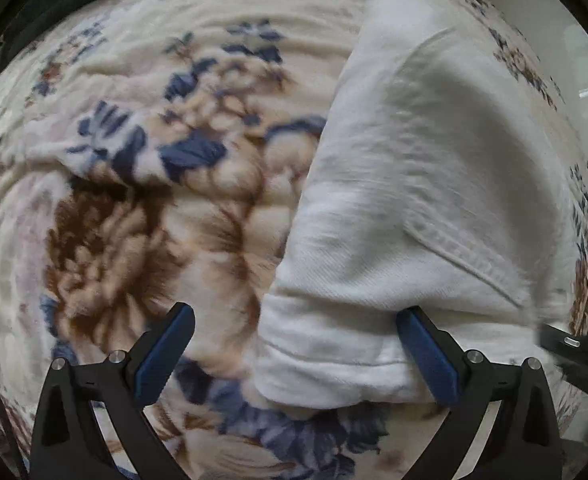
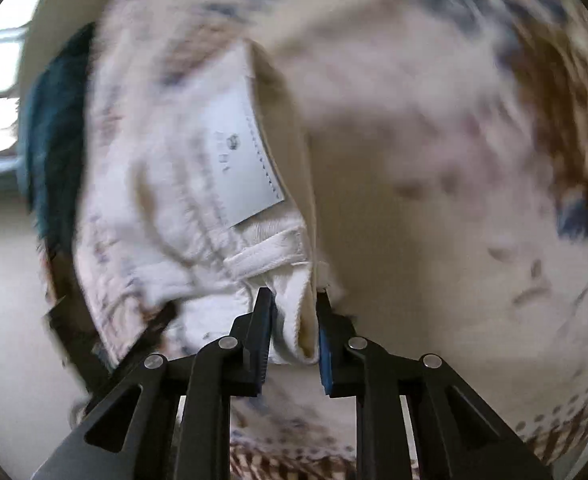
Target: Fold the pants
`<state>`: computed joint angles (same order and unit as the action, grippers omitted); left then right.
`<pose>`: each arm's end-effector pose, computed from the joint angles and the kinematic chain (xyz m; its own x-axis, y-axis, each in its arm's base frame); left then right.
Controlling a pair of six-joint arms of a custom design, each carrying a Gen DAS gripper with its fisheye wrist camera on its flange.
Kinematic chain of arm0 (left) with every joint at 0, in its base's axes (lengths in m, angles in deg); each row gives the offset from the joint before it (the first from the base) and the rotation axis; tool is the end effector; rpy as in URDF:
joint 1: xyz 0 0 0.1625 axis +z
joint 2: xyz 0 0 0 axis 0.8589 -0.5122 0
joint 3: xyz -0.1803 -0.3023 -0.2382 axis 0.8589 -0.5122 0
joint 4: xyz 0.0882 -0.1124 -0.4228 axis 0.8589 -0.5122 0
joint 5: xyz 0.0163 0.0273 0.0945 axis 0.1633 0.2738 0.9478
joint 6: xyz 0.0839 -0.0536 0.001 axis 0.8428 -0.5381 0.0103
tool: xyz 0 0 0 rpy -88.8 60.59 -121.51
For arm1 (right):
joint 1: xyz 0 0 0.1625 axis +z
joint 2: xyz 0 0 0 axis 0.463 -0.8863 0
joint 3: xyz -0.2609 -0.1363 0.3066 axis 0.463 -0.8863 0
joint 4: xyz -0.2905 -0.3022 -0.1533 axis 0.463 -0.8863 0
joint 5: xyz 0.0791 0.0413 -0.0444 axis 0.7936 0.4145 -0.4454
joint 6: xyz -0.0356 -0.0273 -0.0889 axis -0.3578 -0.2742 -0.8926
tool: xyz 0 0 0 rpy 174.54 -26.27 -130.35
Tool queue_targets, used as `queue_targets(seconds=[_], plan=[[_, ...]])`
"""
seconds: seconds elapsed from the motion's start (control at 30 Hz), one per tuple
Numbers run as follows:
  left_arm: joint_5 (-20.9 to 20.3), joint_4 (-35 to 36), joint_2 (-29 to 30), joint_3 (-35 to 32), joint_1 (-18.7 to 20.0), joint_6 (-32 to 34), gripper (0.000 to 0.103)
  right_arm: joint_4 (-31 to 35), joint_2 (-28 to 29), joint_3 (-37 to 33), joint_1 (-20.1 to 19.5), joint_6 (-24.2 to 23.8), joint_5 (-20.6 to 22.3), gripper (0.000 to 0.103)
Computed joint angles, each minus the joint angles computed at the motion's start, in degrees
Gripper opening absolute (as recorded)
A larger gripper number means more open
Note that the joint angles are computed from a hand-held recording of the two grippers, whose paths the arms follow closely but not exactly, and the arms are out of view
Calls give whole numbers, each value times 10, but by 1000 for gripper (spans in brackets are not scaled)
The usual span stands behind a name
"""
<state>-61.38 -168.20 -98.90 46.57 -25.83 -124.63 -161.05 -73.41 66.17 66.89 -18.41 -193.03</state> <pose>-0.3922 -0.4715 0.2019 -0.7198 0.2759 -0.6370 0.2906 0.9531 0.0845 0.1284 -0.3153 0.3637 -0.6506 0.7591 -0.0207 0.7058 0.5944 -0.3854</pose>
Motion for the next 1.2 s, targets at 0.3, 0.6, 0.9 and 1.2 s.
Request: queue_targets(seconds=[0.3, 0.6, 0.9, 1.2], plan=[[36, -2, 21, -98, -13, 28, 103, 66, 19, -75, -13, -78, 18, 79], [-100, -1, 218, -330, 94, 169, 99, -56, 127, -153, -75, -174, 40, 79], [-62, -29, 217, -301, 122, 171, 38, -111, 205, -188, -33, -222, -33, 19], [-143, -70, 187, -291, 154, 56, 55, -87, 181, -192, -104, -192, 61, 19]])
